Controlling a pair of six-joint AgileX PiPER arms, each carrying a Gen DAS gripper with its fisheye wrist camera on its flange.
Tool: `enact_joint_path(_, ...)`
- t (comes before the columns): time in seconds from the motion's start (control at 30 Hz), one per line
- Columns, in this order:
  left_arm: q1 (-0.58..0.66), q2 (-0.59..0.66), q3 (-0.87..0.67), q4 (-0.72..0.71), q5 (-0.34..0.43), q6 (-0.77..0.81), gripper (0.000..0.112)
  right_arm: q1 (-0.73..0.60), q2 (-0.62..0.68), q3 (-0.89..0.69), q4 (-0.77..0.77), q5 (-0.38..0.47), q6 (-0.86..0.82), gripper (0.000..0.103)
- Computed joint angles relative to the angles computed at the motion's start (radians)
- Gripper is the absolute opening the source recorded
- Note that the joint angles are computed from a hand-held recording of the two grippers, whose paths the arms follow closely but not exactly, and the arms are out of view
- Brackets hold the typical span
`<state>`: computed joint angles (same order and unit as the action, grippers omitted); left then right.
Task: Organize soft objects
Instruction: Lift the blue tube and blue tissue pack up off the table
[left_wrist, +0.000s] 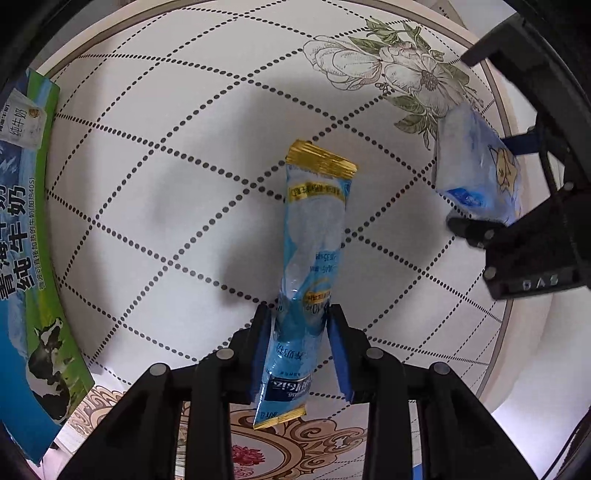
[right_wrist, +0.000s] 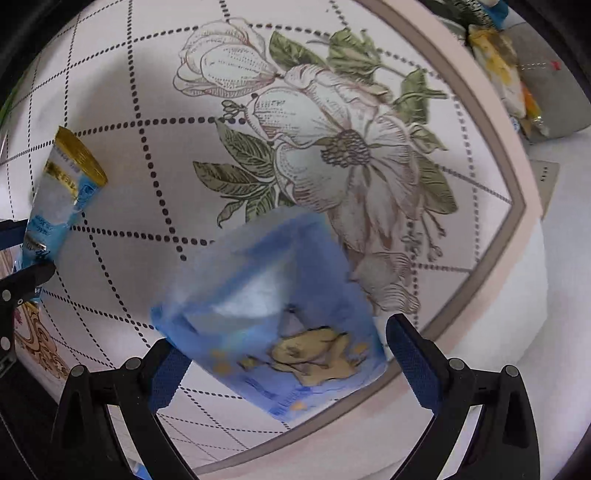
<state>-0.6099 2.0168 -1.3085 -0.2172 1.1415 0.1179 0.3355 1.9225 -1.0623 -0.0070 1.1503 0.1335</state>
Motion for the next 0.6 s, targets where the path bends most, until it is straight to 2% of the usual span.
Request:
enact_joint_path(0.1,0.004,0.002,-0.020,0.012,0.007,0.004,0.027,-0.028,0.005,0.007,0.072,-0.012,-0.024,0.101)
enact_joint_path(0.23,-0.006,0.005,-0.041,0.015,0.018,-0.008,0.025,-0.047,-0.037,0.070,0.111,-0.046,0.023,0.100)
enact_joint_path(0.3,-0.011,0.011,-0.059,0.016,0.022,-0.008,0.025,-0.077,-0.074,0.102,0.140,-0.062,0.067,0.095)
enact_joint_path(0.47,-0.028,0.029,-0.094,0.027,0.025,-0.022,0.025,-0.114,-0.121,0.116,0.124,-0.047,0.125,0.091)
enact_joint_path(0.53,-0.036,0.027,-0.101,0.039,0.022,-0.029,0.021,-0.120,-0.140,0.129,0.139,-0.043,0.162,0.089)
enact_joint_path(0.57,-0.042,0.023,-0.107,0.041,0.027,-0.034,0.020,-0.131,-0.151,0.134,0.144,-0.041,0.178,0.082)
enact_joint_path(0.6,-0.042,0.016,-0.104,0.041,0.023,-0.030,0.017,-0.146,-0.169,0.141,0.149,-0.034,0.201,0.067)
